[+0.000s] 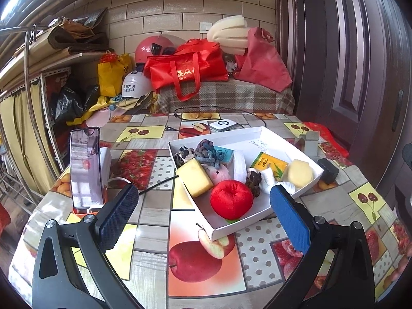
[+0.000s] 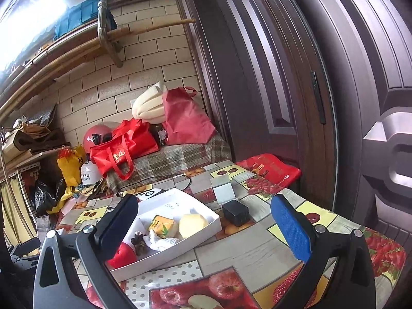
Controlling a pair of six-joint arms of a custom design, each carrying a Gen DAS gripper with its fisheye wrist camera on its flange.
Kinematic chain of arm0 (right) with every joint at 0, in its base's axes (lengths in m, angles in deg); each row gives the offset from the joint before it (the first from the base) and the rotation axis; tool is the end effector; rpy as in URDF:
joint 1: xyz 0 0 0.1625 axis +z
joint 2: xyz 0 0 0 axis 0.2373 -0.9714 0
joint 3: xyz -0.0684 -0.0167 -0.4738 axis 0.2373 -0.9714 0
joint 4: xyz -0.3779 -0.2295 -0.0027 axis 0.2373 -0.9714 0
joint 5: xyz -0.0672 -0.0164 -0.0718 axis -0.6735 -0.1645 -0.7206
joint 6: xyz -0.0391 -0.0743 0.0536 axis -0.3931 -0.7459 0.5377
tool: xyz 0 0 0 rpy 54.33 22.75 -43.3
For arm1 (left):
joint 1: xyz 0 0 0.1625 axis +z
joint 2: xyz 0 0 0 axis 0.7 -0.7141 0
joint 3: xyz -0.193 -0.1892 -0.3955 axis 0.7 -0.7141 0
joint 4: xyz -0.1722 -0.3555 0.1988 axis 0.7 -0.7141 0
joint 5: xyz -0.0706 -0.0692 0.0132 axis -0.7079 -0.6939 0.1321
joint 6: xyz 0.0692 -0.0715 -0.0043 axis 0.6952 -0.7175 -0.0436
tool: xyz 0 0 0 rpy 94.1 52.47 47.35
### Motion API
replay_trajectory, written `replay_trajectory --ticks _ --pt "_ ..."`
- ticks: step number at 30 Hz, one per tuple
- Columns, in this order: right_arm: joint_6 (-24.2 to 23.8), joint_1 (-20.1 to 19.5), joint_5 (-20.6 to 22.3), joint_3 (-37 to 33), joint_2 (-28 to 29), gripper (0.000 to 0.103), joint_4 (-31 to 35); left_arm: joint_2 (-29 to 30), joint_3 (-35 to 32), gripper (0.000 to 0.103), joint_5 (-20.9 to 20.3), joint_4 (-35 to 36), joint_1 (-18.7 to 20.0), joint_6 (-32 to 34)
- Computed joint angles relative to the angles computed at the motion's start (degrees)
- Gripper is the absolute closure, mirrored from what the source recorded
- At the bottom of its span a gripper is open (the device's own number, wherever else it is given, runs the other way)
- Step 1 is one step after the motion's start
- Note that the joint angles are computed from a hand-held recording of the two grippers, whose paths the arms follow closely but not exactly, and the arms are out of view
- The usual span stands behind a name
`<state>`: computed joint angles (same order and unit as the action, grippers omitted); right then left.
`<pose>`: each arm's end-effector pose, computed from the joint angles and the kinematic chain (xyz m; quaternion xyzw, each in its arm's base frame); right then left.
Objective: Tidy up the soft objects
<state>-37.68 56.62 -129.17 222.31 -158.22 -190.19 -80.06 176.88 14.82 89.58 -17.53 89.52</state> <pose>0.0081 -0.4335 0.3294 0.1581 -0.7484 0.6063 0.2174 -0.3328 -0.4274 -0.0557 0.1132 0.7705 -0.5139 0.3598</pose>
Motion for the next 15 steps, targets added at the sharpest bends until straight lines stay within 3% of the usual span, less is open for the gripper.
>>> replay_trajectory --ticks 3,10,15 --pt "0.1 0.1 -0.6 -0.1 0.3 0.000 0.2 1.9 -1.5 0.000 -1.2 6.0 0.2 -4.3" --pt "0.9 0.3 -1.9 -0.6 -0.1 0.000 1.9 0.7 -1.0 0.000 2.1 1.8 1.1 1.4" --pt "1.7 0.0 -1.8 -0.5 -0.4 0.000 1.9 0.0 -1.0 0.000 4.3 1.3 1.8 2.1"
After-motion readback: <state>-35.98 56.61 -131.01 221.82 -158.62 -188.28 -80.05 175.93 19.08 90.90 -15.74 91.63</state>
